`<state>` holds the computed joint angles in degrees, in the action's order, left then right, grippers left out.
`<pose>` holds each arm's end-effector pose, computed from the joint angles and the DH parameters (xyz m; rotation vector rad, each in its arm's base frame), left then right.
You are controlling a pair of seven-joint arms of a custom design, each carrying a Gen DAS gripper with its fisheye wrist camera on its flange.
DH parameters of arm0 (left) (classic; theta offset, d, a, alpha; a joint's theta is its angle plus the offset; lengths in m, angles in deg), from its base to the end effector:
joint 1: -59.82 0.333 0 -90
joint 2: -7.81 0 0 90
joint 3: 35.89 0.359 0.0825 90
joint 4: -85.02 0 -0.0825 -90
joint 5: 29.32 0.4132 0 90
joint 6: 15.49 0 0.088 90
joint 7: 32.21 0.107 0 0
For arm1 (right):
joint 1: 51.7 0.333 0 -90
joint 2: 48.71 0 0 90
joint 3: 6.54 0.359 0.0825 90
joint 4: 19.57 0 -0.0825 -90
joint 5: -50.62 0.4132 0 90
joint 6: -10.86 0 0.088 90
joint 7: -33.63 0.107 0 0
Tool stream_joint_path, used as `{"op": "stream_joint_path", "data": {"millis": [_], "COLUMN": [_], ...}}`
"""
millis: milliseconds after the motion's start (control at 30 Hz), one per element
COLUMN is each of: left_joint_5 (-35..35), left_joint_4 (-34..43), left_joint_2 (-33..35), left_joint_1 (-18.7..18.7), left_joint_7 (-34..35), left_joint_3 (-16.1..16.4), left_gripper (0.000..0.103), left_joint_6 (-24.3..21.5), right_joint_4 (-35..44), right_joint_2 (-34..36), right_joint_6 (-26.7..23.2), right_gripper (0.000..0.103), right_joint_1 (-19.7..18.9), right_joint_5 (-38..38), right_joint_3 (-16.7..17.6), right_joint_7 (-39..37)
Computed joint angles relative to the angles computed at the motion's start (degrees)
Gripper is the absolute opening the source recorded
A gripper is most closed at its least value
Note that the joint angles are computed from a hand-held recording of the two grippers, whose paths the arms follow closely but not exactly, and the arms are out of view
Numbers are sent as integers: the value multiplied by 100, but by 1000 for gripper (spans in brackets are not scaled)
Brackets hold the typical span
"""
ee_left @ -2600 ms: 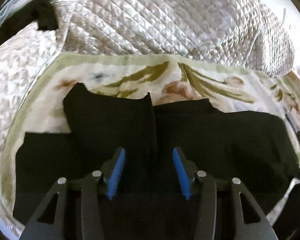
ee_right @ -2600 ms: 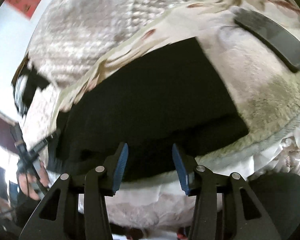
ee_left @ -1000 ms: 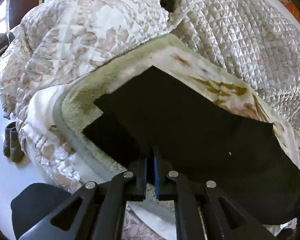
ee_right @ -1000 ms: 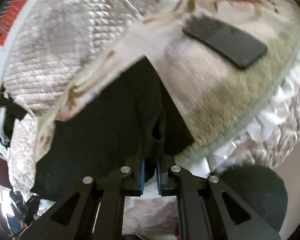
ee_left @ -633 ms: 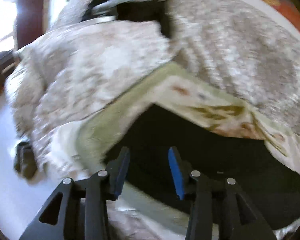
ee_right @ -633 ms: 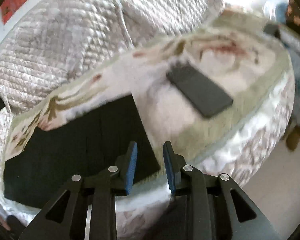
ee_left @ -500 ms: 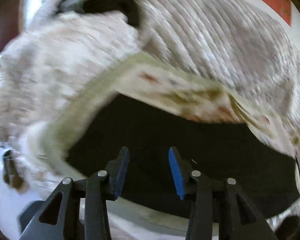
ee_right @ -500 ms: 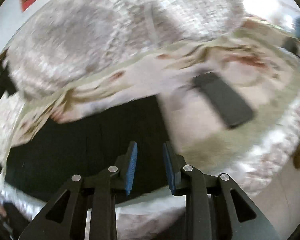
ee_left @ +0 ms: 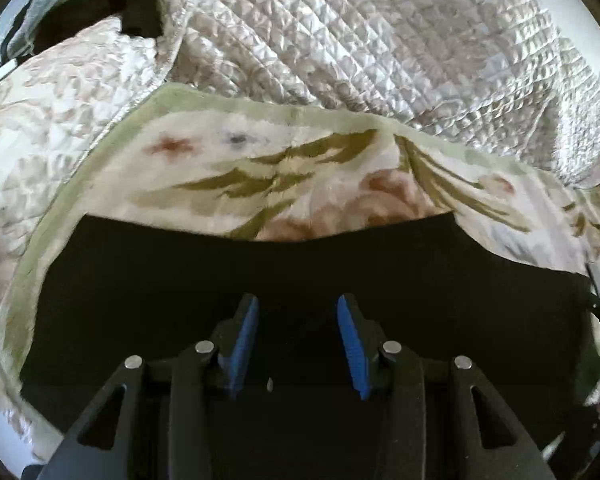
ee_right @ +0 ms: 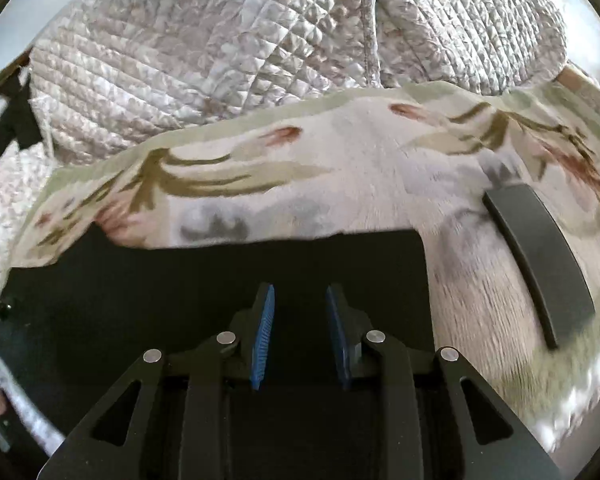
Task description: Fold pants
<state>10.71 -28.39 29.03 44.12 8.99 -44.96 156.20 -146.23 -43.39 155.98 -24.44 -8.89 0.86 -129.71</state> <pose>0.6038 -0.3193 0.3674 -1.6803 2.0762 -0.8121 0.4756 0.3393 0.3801 -1.3789 2.1872 -0.6804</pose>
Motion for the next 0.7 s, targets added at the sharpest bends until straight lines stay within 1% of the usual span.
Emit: {"op": "stream_joint_path", "data": {"millis": [100,167,200,267,333,400,533,633,700], "left_joint_5": [-306,-10,54,52,9,-19,311,688,909], "left_joint_4": [329,276,290,292,289,209,-72,-326,-515], "left_joint_2": [305,286,295,296,279,197,-80,-316,-470], "left_joint_1": [102,-122,-149,-119,-69,-43,-168,-227,-209], "left_joint_7": [248,-45,-69,-79,-16,-29,-363,-687,-892], "left_joint_3": [-184,121,150,119,54,39,260,393,423], "left_gripper": [44,44,45,45,45,45,45,45,45], "left_joint_6": [-441,-257,-257,-257,-286,-301,-232,-186,-159], "right_joint_4": [11,51,73,61,55,63,26,84,159], "right_joint_2": [146,214,225,219,198,149,13,14,71], "right_joint_6": [75,59,1,112,161,100,148,173,238], "right_gripper": [27,28,30,34,35,35,36,42,42], "right_joint_1": [-52,-50,-30,-41,-51,-26,36,124,190], "right_joint_5": [16,-80,-102,-140,-111,-72,-133,-153,-120], "right_joint_3": [-61,-93,-87,-108,-112,-90,-12,74,128], "right_joint_7": [-22,-52,-110,-110,-135,-156,-84,-137,-249]}}
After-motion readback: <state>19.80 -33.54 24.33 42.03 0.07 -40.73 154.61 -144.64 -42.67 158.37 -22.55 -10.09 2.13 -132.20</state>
